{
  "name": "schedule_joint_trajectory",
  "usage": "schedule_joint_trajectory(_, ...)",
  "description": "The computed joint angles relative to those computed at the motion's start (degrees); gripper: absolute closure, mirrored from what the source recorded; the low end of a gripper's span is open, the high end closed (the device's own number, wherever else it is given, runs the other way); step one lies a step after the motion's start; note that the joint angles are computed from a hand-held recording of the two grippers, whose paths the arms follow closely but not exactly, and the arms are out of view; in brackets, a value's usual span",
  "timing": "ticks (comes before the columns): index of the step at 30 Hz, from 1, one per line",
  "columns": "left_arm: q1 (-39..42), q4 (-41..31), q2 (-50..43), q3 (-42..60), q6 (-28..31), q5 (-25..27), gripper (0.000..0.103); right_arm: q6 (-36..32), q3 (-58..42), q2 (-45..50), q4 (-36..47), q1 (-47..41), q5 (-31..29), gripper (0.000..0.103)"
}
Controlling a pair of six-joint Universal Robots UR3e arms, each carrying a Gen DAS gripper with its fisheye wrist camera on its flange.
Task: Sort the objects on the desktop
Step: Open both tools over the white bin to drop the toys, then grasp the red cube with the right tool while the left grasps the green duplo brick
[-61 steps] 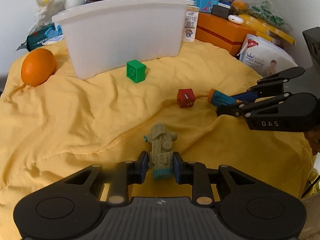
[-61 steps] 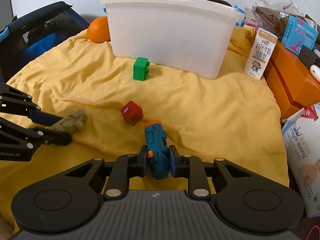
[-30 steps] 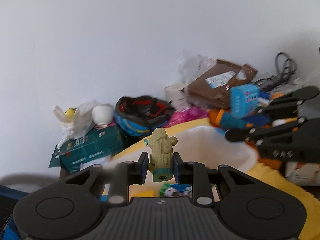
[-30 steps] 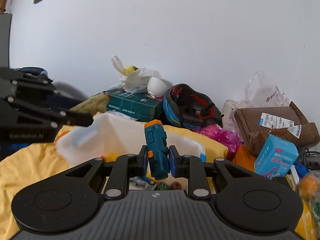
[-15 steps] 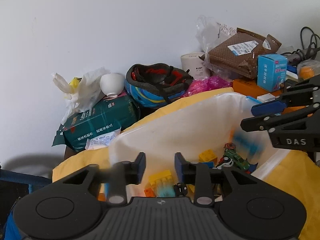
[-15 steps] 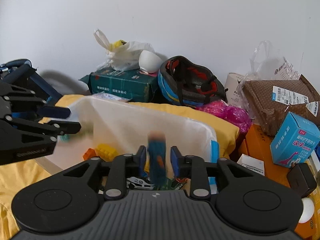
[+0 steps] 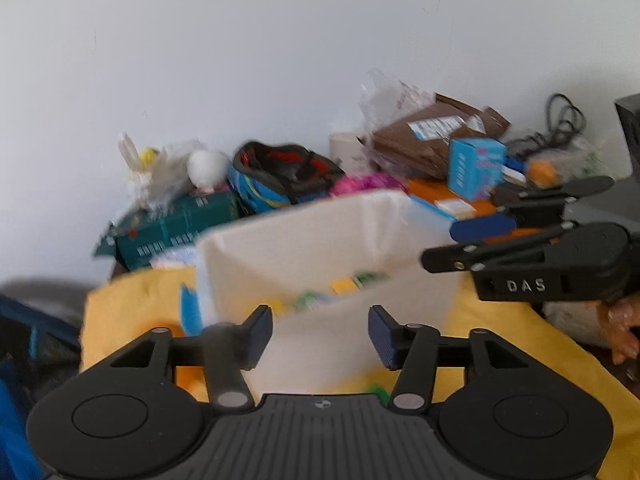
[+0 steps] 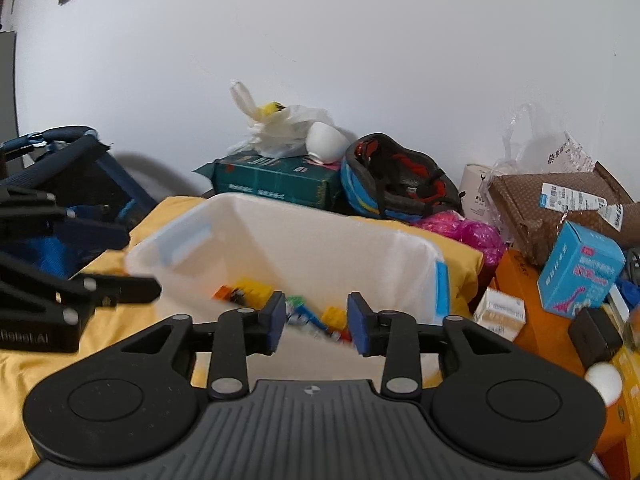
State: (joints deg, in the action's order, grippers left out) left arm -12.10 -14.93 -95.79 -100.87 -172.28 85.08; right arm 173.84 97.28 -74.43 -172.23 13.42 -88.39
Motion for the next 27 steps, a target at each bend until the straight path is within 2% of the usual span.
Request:
schedule_joint_trajectory(1,-0.1,0.2,1.7,-3.0,-0.3,-0.3,0.037,0.0,2.4,-1.4,-0.8,0.2,0.4,0.056)
schedule_joint_trajectory(5,-2.1,0.0,4.6,-11.2,0.1,2.9,0.036,-0.1,11.2,-5.9,-1.3,1.4,1.1,0.056)
schedule_joint_trajectory(7,-3.0,-0.9,4.9,-13.6,0.0,4.6,0.036,-0.3,15.2,-6.6,-2.2,2.8,-0.4,0.056)
schedule_joint_trajectory(11,-3.0,-1.6,5.9,-16.4,-0.9,3.6,0.036,1.4,19.9,-5.9,-1.1,2.9,4.1,0.056)
schedule_joint_trajectory(13,-3.8,-1.4,5.4,-16.1,-0.6,4.5,0.036,0.6,18.7,-3.6,-0.4,4.3,4.2,0.056)
schedule_joint_trajectory(17,-4.7,-0.9,4.6,-15.7,-0.3,5.9,0.036,-2.0,15.7,0.6,-0.1,7.9,0.4,0.059)
schedule_joint_trajectory(18,-4.7,-1.0,4.7,-15.8,-0.6,5.8,0.036,-1.6,15.2,1.2,0.5,8.6,-1.1,0.059)
schedule_joint_trajectory(21,-5.0,-0.6,3.7,-15.5,-0.8,5.4,0.036,0.0,16.7,0.7,0.4,7.4,-0.2,0.059)
schedule_joint_trajectory(22,-5.0,-0.3,3.0,-15.0,-1.0,5.2,0.036,0.2,17.9,0.3,-0.2,7.2,-0.3,0.061)
schedule_joint_trajectory(23,-5.0,0.1,1.9,-14.1,-1.2,4.7,0.036,0.2,18.4,0.1,-0.3,6.9,-0.5,0.07)
schedule_joint_trajectory(25,-5.4,0.6,-1.5,-11.0,-0.8,4.2,0.036,-0.6,21.1,-1.4,-0.8,5.9,0.8,0.071)
schedule_joint_trajectory(27,-6.5,0.8,-5.6,-6.9,-0.4,5.5,0.036,-0.1,22.5,-2.6,-1.6,5.4,1.2,0.076)
